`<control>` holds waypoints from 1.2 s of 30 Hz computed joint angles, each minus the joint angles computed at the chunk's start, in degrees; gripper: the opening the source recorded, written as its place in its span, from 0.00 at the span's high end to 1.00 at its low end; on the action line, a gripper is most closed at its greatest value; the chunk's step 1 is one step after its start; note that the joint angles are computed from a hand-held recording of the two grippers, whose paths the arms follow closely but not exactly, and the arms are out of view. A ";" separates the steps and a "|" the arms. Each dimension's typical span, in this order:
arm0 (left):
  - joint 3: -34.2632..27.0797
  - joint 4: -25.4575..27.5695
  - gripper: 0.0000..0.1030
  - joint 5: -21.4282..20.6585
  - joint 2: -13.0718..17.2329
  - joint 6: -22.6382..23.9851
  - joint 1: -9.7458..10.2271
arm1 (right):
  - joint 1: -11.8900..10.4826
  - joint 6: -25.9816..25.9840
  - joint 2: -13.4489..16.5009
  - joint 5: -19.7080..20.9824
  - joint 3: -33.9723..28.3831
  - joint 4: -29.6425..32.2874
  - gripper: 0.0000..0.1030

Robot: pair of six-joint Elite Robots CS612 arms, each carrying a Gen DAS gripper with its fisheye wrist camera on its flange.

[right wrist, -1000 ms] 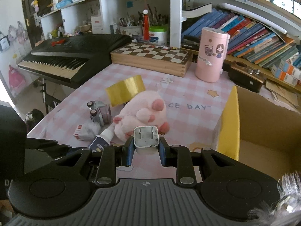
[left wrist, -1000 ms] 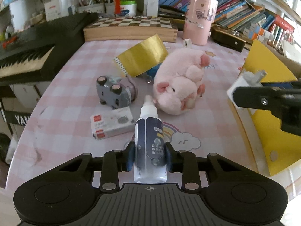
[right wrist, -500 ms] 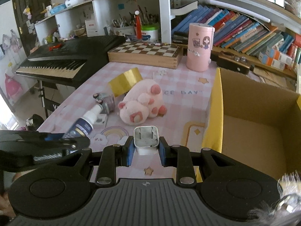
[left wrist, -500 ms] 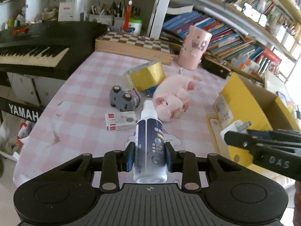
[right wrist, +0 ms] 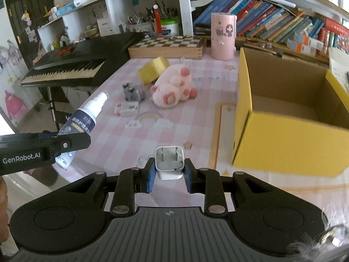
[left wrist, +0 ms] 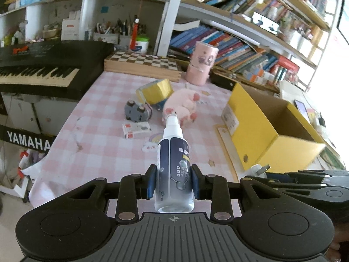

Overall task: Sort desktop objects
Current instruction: 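Carry the spray bottle and charger with both grippers over the yellow box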

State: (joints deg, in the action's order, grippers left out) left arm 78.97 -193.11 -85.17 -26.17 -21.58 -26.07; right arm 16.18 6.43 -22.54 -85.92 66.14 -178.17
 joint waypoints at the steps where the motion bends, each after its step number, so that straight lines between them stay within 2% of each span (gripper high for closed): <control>1: 0.80 -0.42 0.70 -0.26 -0.32 0.30 -0.07 | 0.16 0.48 -0.44 -0.23 1.10 -0.54 0.76; 8: 5.02 -2.68 0.70 -2.21 -1.93 3.01 -0.55 | 1.12 4.83 -2.79 -2.19 7.19 -3.64 0.76; 16: 7.13 -3.69 0.70 -6.32 -2.67 6.56 -0.93 | 1.84 8.78 -4.69 -5.12 12.19 -6.23 0.76; 36: 4.55 -1.50 0.70 -17.40 -1.57 15.37 -2.35 | 1.58 18.98 -8.42 -14.33 20.84 -8.52 0.76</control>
